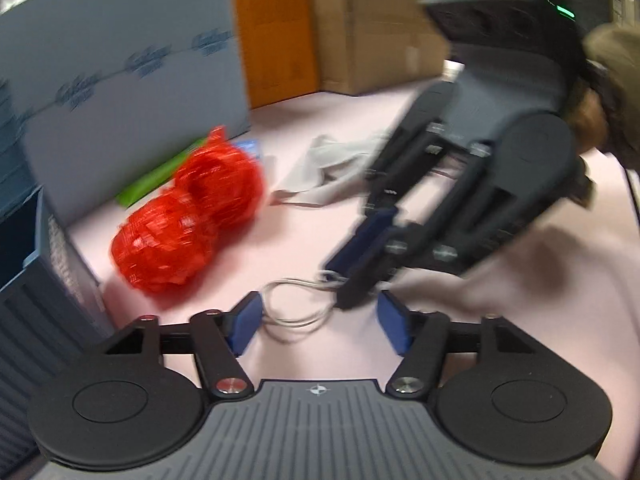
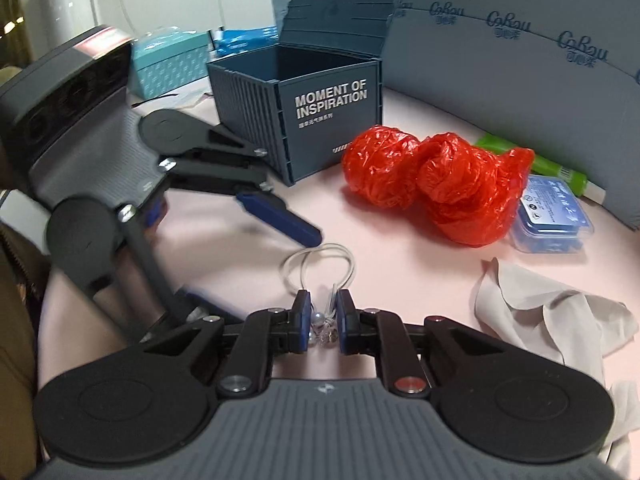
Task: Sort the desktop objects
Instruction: 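Close the left gripper on the white string while the right gripper keeps holding it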
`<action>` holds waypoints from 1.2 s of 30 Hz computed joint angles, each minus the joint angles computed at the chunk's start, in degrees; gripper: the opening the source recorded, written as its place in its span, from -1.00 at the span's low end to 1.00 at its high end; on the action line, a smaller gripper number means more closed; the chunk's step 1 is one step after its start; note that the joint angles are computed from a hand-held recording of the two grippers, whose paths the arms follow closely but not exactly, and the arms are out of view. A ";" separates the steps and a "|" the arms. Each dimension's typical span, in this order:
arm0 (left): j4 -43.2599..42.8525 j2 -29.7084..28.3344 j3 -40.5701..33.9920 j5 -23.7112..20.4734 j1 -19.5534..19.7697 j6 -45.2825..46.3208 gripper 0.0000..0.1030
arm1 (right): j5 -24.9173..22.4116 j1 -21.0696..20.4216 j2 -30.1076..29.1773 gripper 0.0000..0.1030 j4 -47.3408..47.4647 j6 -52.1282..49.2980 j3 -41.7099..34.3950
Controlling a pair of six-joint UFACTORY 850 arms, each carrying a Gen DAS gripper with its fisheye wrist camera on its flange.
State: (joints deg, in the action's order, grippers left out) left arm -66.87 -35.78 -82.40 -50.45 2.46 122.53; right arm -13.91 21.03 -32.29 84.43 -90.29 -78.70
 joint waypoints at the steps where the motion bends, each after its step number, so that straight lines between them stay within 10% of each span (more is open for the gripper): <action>1: 1.40 -0.73 -1.23 -0.83 0.04 -2.16 0.11 | -0.58 -0.23 0.00 -0.71 -1.12 0.50 -0.08; 8: -3.48 -0.43 -0.15 -0.45 1.65 0.36 0.18 | -3.49 -1.35 -0.35 -0.71 3.74 -3.70 0.24; 18: -3.11 -2.53 -3.53 -2.20 2.01 -18.63 0.36 | -3.92 -1.44 0.24 -0.71 11.30 -10.83 1.78; 27: -6.30 1.62 2.02 13.23 -2.10 -13.51 0.39 | -0.63 -0.23 0.95 -0.70 16.02 -15.72 2.54; 33: -4.13 3.44 3.59 11.82 -3.07 -11.62 -1.00 | 2.51 0.88 1.43 -0.70 20.06 -18.21 2.89; 36: -2.21 3.11 3.17 9.32 -2.85 -13.87 -1.00 | 3.96 1.47 1.73 -0.73 27.84 -24.27 3.43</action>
State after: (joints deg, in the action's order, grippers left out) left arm -69.09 -32.67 -79.23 -41.13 -0.39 108.66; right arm -9.95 22.50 -30.56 112.27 -114.56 -75.27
